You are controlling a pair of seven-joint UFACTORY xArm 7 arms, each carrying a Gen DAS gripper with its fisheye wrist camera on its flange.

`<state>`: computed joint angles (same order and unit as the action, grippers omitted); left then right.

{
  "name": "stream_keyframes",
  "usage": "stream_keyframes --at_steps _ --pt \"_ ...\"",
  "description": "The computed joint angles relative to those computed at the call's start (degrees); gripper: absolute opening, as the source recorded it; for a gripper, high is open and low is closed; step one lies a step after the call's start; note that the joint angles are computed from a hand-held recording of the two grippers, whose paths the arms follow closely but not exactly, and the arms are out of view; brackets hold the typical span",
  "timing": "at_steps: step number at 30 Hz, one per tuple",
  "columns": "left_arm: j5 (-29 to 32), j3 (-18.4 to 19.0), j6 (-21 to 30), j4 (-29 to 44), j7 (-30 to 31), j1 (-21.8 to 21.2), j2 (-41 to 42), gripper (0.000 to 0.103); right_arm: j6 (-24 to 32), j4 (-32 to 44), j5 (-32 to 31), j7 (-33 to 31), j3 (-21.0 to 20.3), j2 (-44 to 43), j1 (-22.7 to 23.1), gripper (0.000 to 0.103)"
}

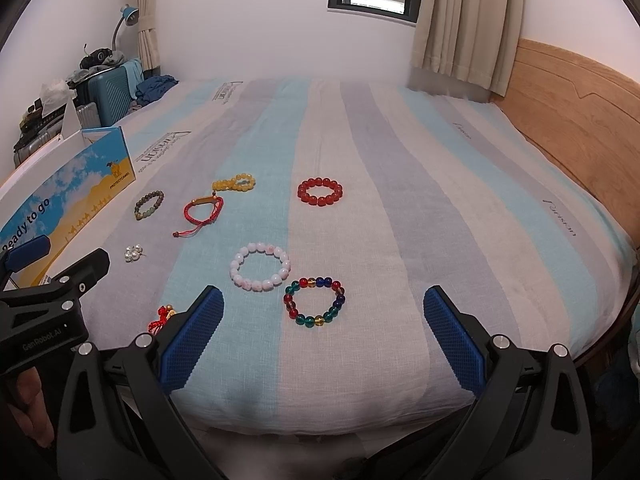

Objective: Organize jewelry

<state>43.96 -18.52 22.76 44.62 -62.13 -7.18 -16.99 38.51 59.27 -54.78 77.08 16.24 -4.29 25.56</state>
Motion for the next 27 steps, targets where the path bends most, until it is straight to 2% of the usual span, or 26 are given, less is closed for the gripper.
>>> stream_keyframes --at_steps 20,27 --pt "-0.71 0.27 0.02 -0.18 0.62 -0.28 -0.18 0.097 0.50 0.61 0.06 -0.63 -0.12 0.55 0.41 0.096" --pt "-2.33 0.90 -0.01 0.55 3.23 -0.99 1.77 0.097 -0.22 1.23 1.18 -4.14 -0.85 1.42 0.45 0.096"
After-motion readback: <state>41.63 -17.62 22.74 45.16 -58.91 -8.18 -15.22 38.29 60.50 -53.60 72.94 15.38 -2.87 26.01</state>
